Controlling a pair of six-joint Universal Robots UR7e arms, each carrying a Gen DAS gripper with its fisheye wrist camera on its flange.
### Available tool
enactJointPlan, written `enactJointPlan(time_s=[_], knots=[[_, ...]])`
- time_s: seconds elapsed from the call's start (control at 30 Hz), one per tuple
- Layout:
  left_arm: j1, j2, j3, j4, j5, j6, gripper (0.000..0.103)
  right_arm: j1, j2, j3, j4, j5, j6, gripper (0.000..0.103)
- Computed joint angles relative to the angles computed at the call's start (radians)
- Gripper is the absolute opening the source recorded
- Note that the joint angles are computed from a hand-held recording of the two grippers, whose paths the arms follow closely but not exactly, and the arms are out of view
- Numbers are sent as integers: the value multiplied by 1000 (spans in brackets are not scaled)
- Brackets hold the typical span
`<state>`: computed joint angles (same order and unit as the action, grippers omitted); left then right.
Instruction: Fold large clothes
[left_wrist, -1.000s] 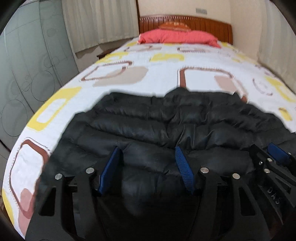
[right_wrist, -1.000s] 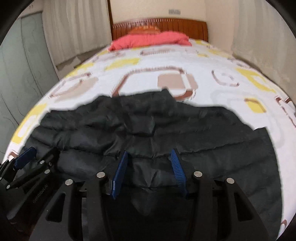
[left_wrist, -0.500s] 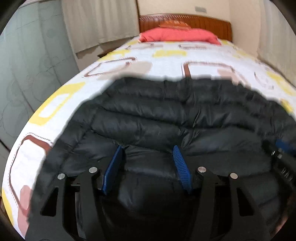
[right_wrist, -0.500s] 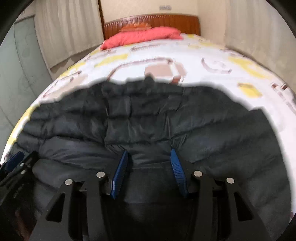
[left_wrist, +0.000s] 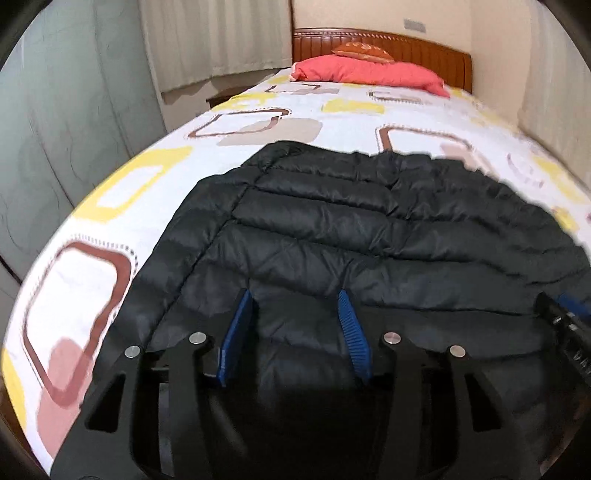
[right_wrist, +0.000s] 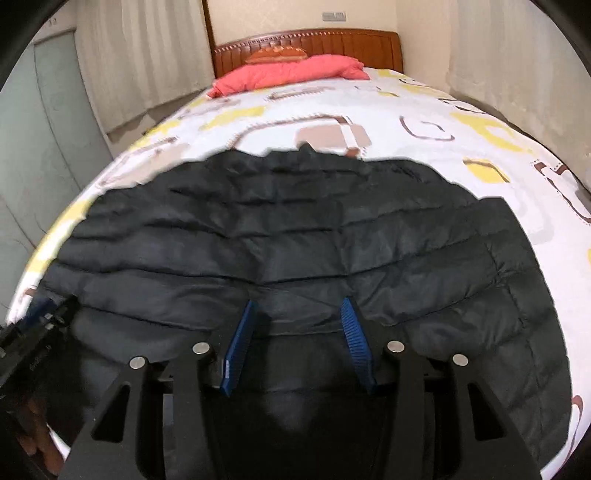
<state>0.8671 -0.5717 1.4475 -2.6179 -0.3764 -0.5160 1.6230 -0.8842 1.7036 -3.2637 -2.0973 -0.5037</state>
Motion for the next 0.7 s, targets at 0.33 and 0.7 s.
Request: enactJointPlan(time_s=[0.33, 0.7], knots=[[14, -37, 60, 80, 75, -100, 49, 22, 78, -30, 4, -46, -26, 49], [20, 30, 36, -49, 128, 20, 49, 4, 128, -16, -140, -34, -96, 49]])
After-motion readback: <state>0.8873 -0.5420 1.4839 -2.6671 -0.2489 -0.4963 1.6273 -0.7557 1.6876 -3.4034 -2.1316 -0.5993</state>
